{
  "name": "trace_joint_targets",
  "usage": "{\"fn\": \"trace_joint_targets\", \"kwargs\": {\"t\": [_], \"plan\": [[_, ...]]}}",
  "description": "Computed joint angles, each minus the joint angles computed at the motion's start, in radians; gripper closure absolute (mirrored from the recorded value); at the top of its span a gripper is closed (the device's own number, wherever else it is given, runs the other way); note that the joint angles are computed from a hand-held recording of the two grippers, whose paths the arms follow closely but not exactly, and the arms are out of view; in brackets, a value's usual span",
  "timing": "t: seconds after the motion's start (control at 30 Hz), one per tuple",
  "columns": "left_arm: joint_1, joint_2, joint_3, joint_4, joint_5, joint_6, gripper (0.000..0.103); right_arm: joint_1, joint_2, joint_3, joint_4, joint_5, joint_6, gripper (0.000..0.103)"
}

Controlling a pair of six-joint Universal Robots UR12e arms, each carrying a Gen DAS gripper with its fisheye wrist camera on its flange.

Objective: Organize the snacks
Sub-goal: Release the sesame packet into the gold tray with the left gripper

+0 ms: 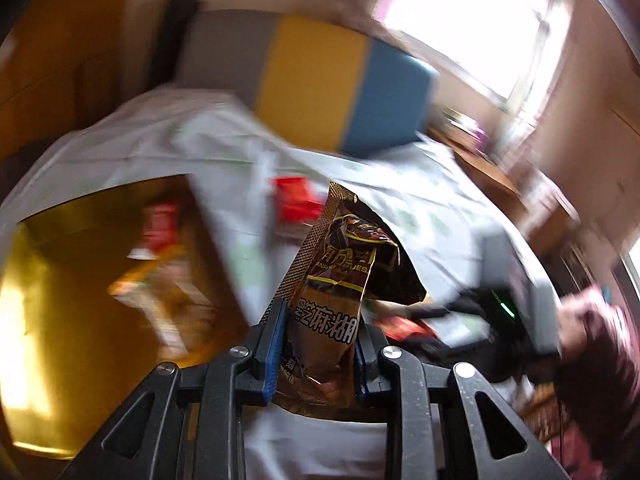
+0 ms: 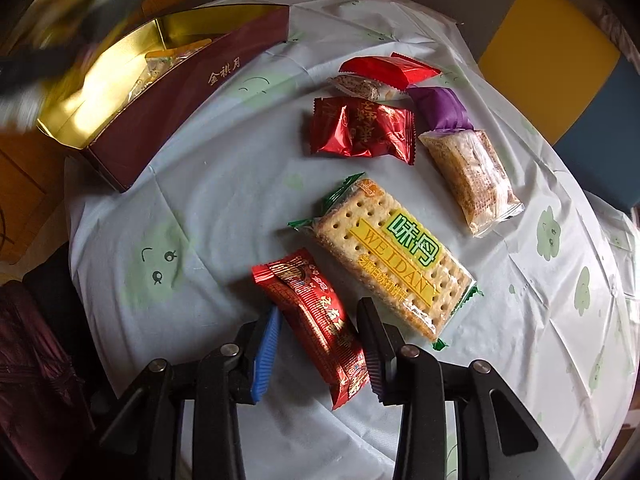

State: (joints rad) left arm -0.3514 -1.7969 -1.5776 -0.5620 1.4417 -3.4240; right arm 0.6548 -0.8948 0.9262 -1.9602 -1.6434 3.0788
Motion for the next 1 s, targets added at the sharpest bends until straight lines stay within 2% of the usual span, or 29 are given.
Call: {"fn": "trace_joint_targets", "kwargs": {"t": [0.1, 0.17, 0.33, 0.47, 0.63, 0.7, 0.83, 0.97, 1.0], "plan": [[0.043, -0.005, 0.025, -0.069, 0.069, -0.110, 0.075, 0.003, -0.002, 0.002, -0.001, -0.006, -0.001, 0.064], [0.067, -0.018, 0.046, -0.113, 0.111, -0.141, 0.075, 0.004, -0.003, 0.003, 0.000, -0.007, -0.001, 0.064], [0.123, -0.066, 0.101, -0.219, 0.110, -0.209, 0.075, 0.002, -0.003, 0.003, -0.001, -0.004, -0.002, 0.064], [0.142, -0.120, 0.151, -0.286, 0.118, -0.232, 0.075, -0.002, -0.003, 0.003, -0.001, 0.003, -0.005, 0.064], [0.139, -0.169, 0.200, -0.337, 0.157, -0.253, 0.074, -0.003, -0.002, 0.001, 0.002, 0.006, -0.007, 0.064], [0.141, -0.173, 0.206, -0.366, 0.153, -0.269, 0.074, -0.004, -0.002, 0.000, 0.002, 0.007, -0.008, 0.064], [0.139, -0.166, 0.198, -0.357, 0.149, -0.256, 0.068, -0.004, -0.002, -0.001, 0.004, 0.006, -0.008, 0.064], [0.123, -0.136, 0.163, -0.285, 0.196, -0.223, 0.051, -0.004, -0.001, -0.003, 0.004, 0.002, -0.009, 0.064], [0.118, -0.128, 0.157, -0.274, 0.212, -0.209, 0.050, -0.004, -0.001, -0.002, 0.003, 0.001, -0.008, 0.064]]}}
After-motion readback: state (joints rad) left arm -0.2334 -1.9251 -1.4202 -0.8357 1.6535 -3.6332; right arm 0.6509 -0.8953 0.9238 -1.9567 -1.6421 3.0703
